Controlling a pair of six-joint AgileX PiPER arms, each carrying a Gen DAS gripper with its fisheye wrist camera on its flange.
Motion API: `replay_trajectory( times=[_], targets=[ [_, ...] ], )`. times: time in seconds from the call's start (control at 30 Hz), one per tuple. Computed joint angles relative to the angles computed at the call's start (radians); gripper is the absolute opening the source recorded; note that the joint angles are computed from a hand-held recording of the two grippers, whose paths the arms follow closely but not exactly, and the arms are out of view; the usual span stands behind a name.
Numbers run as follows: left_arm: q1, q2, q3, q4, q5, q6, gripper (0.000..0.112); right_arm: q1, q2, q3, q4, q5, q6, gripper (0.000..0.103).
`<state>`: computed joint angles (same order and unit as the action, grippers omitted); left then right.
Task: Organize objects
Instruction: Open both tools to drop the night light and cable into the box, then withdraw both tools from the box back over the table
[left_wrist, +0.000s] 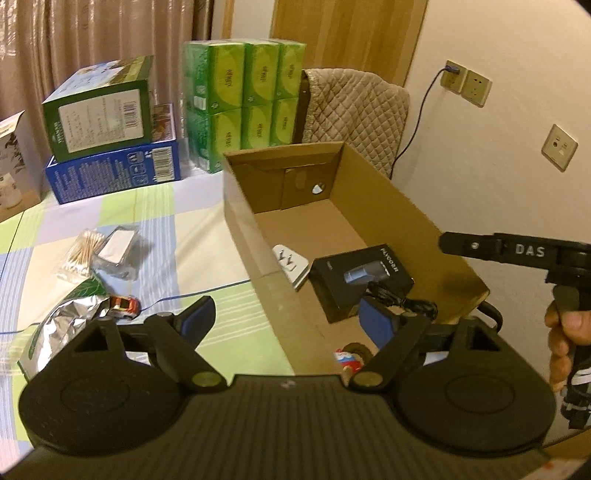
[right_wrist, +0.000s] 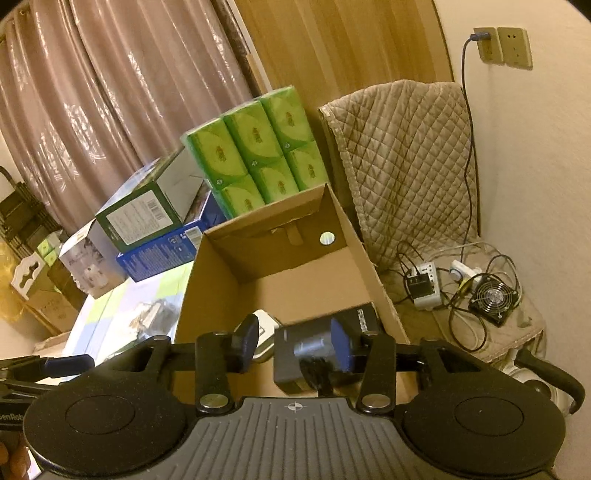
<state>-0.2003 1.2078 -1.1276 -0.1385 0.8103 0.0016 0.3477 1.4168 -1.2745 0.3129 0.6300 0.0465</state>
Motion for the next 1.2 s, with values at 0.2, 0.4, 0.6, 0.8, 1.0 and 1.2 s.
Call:
replay_trajectory(
  times=[0.2,0.4,0.6,0.8,1.0,1.2],
  targets=[
    [0.029,-0.038,0.034,-0.012,0.013,0.008,0.084,0.009,-0.032,0.025,-0.029,0.007,0.034,0.041],
    [0.036,-0.091,0.055,-0.005,0.039,-0.007,0.085,0.032,-0.071,0.036,-0.066,0.024,0.079,0.042],
    [0.044,-0.149,0.068,0.000,0.072,-0.019,0.086,0.090,-0.110,0.039,-0.153,0.050,0.166,0.043],
    [0.081,-0.217,0.078,-0.019,0.119,-0.003,0.088,0.169,-0.140,0.037,-0.250,0.082,0.266,0.046],
    [0.198,-0.283,0.087,-0.092,0.174,0.087,0.091,0.259,-0.151,0.023,-0.340,0.106,0.360,0.049],
    [0.433,-0.329,0.083,-0.243,0.259,0.279,0.097,0.358,-0.131,-0.014,-0.420,0.124,0.442,0.051]
  ],
)
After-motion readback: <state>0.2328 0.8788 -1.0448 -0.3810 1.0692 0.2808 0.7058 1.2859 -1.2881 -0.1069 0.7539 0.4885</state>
